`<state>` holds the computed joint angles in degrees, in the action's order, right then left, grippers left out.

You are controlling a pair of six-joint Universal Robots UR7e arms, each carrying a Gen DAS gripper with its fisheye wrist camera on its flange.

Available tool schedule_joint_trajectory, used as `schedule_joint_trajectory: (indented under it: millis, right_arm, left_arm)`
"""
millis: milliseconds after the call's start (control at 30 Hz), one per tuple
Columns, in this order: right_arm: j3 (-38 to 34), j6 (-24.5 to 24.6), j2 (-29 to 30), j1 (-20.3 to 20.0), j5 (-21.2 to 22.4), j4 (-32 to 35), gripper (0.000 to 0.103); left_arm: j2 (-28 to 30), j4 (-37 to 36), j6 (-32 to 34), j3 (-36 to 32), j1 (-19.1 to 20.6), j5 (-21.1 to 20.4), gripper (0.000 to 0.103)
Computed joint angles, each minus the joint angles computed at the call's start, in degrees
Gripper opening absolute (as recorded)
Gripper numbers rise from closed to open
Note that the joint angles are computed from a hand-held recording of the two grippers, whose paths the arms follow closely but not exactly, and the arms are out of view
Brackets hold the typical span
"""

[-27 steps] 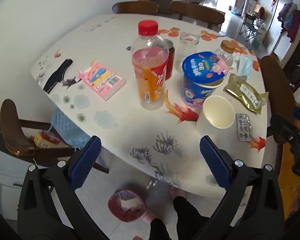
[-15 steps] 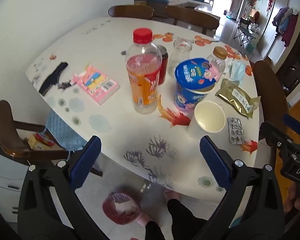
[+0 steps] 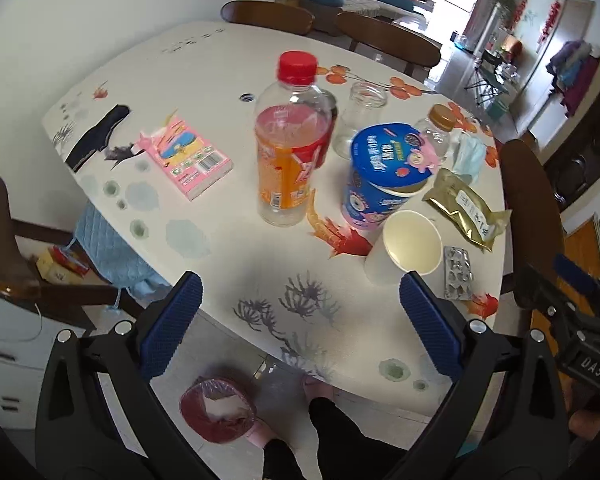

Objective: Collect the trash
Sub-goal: 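Move both tools toward the drink bottle and paper cup on the table, then grasp the red-capped drink bottle with the left tool while the right tool grasps the white paper cup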

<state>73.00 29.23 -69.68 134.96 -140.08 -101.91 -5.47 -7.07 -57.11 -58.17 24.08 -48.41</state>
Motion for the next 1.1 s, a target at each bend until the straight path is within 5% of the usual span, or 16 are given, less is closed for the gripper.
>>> schedule_joint_trajectory:
  millis: [1100]
  right_arm:
    - [1.56, 1.86, -2.13, -2.96, 1.24, 3.16, 0.097]
  left_arm:
    - [3.56, -0.17, 2.21, -1.29, 0.66, -1.28, 0.097]
